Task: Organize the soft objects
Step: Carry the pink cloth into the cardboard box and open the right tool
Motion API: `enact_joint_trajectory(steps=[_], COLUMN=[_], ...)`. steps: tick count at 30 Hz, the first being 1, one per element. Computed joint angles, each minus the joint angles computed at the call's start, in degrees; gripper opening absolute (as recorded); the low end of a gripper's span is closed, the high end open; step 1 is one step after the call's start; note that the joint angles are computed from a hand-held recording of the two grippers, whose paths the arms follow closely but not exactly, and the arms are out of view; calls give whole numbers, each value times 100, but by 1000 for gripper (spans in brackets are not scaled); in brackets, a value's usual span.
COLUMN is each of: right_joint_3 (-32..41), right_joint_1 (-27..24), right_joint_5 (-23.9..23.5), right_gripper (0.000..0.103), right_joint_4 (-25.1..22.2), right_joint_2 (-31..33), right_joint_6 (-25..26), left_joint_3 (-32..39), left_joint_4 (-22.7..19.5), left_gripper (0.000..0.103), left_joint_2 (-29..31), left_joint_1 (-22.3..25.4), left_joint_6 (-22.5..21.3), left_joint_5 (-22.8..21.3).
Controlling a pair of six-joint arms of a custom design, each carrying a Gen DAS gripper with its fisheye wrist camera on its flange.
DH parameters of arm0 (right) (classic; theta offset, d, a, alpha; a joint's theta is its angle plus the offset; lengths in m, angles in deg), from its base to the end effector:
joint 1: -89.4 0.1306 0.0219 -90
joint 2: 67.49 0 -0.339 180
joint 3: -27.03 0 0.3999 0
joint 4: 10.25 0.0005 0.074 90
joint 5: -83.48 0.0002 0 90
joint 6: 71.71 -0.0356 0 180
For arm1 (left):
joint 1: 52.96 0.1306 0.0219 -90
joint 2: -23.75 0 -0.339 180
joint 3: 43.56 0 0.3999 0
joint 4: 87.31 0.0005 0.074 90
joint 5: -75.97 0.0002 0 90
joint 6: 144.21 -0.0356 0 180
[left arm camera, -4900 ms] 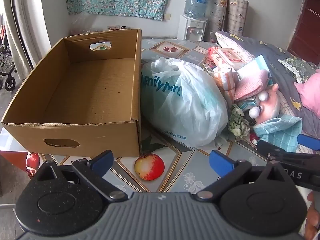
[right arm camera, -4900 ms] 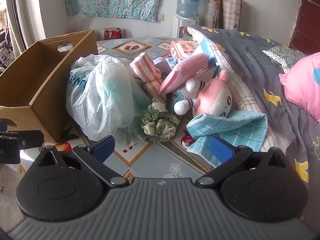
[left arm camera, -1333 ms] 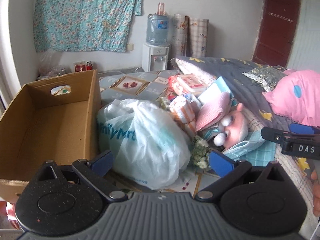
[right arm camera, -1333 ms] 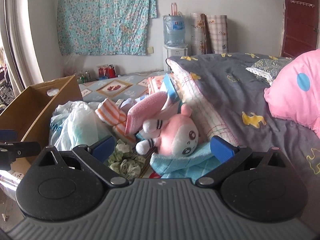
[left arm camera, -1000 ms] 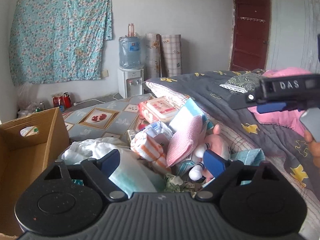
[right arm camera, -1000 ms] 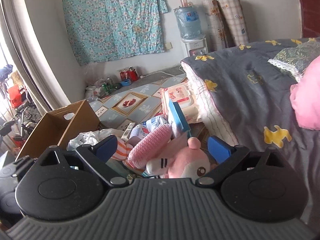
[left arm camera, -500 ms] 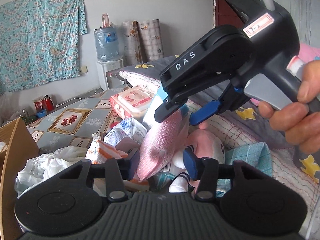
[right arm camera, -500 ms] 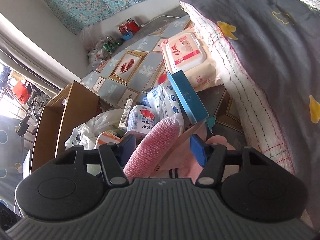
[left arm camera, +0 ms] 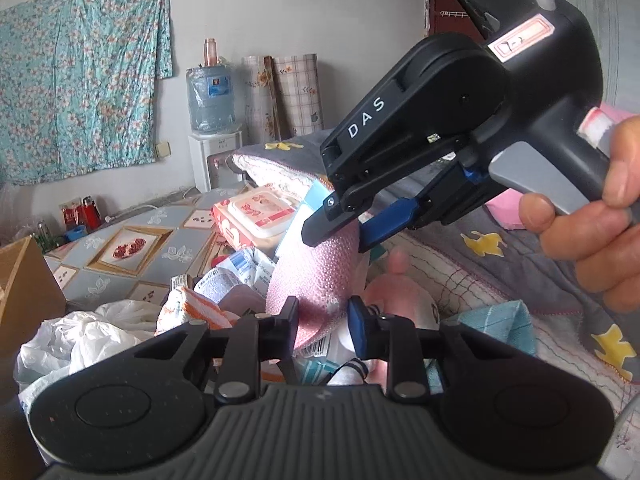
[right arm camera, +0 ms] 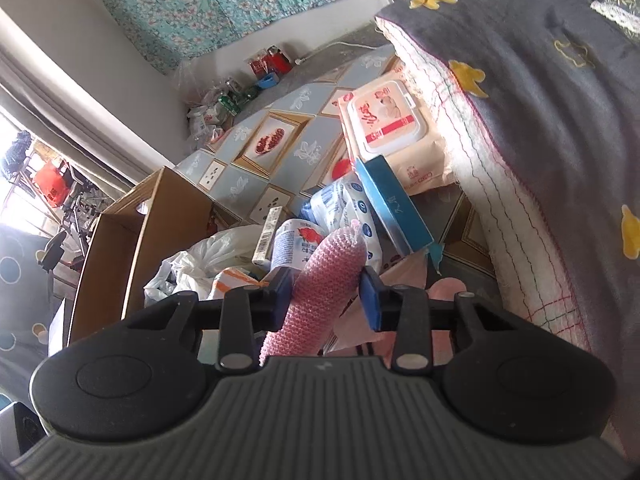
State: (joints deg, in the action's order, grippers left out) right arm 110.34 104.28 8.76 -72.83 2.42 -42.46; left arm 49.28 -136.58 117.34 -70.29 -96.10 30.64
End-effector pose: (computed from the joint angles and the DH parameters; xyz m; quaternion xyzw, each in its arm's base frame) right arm 0.3554 0.0842 0.4595 0.4047 0.8374 0.1135 0.3494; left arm 0.4760 -0.1753 0.3875 0.5424 0.6915 -0.2817 0.3849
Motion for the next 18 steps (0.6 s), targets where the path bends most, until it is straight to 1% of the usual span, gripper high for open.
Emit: enact_joint_trajectory(steps=[2,6,8,10,11,13,15,16,18], right_joint_3=[127,582,910,1208,1369,1670,2116,2385,3052], right_joint_1=[299,857,1065,1164,1166,1067,926,844,667], right_joint_5=[381,1047,1244,1254,1157,785,251,-50,-672], right_gripper=[34,33,33,33,33,33,33,33,33], right_joint_4=[-64,-135,-84,95,220,518,745,815,830], right_joint_2=[-95,-70,96,328,478,811,1290,1571,2218], right_joint_6=[165,708,1081,1484,1670,2031,2280,2355,2464], left_joint_3=[-154,-276,-290,-170,-85,156,518,765,1331], left_joint_4=[151,408,658,810,866,903,852,799,565], left_gripper=[27,27,27,27,27,27,28,28,28], left_joint_2=[-216,-545,-646,-664,-641,-512,-276,-104,291], left_joint_1=[105,401,567,743,818,990,1158,1222,1325], left_joint_6=[-11,106,269,471,562,717,851,906,946], left_joint_5=[190,649,786,801,726,585,358,174,-150])
